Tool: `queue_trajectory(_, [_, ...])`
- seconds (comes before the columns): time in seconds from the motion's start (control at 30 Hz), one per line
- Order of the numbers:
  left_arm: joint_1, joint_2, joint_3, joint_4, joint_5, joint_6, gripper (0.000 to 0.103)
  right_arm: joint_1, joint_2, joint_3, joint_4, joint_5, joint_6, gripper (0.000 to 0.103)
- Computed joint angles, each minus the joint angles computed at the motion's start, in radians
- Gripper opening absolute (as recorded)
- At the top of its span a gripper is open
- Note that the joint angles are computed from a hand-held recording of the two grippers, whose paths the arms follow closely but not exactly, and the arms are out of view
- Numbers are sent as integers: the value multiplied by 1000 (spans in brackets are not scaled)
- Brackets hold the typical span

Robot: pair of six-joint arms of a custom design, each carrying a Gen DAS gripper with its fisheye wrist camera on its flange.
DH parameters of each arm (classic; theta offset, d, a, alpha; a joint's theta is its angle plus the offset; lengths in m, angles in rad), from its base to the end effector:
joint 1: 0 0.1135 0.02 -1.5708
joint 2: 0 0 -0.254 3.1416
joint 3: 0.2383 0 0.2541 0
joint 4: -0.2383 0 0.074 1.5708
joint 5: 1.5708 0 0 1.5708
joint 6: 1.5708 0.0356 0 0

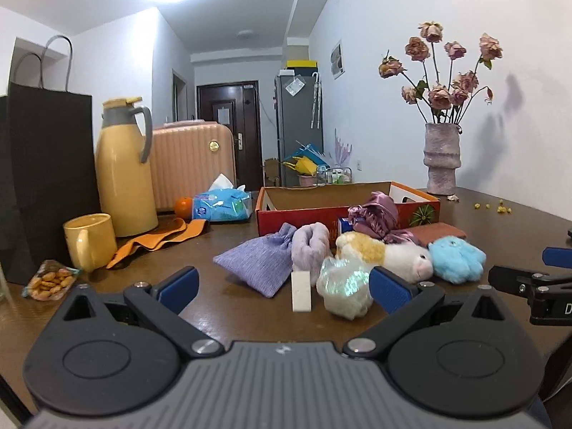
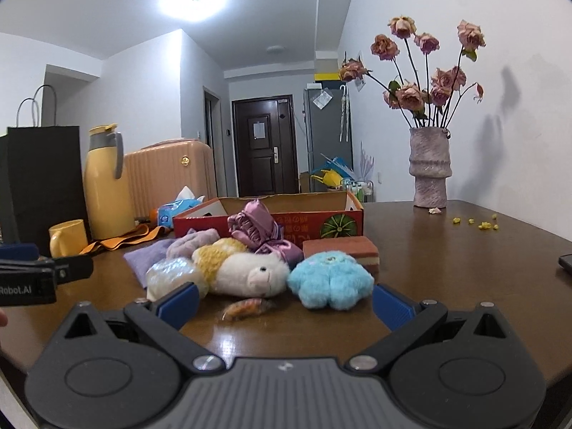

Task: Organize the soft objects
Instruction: 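Move left gripper to the white block while right gripper approaches the snack packet, then close left gripper on the white block while right gripper closes on the snack packet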

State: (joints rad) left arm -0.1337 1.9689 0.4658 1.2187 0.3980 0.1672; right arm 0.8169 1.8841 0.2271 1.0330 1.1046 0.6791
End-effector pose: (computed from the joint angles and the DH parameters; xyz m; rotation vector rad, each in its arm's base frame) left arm 0.2930 -0.0533 0.0754 0.5465 1.7635 -0.3452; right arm 0.1668 0.1312 0.0514 0.4319 1.7890 -0.1814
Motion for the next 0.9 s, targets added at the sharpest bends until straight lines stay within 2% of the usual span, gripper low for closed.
queue_trajectory(0.1, [-17,14,86,-110,-3,1,103,-73,0,1,77,-93,-89,103])
queue_trajectory(0.27, [-34,63,193,-206,49,0,100,-197,-8,51,40,-238,-148,101])
queue_trajectory(0.33, [-52,86,237,-237,45,-2,98,-241,-1,71,32,-302,-158,93])
queue_trajectory(0.5, [-58,131,369,-385,3,-24,78,-314,31,156,-73,-448,-161,73])
queue_trajectory(0.6, [-38,167,455,-463,-8,-34,74,-339,58,221,-140,-511,-169,63])
queue_trajectory(0.63, [-34,181,493,-505,-11,-38,72,-343,66,237,-155,-526,-170,63])
queue_trajectory(0.7, [-30,207,571,-609,16,-25,64,-355,82,279,-200,-562,-164,62])
queue_trajectory(0.77, [-24,234,633,-691,95,5,63,-367,96,315,-240,-596,-149,57])
queue_trajectory(0.83, [-33,259,684,-760,115,29,58,-376,106,340,-267,-612,-145,47])
queue_trajectory(0.9, [-46,285,748,-851,100,46,43,-379,111,362,-303,-599,-137,46])
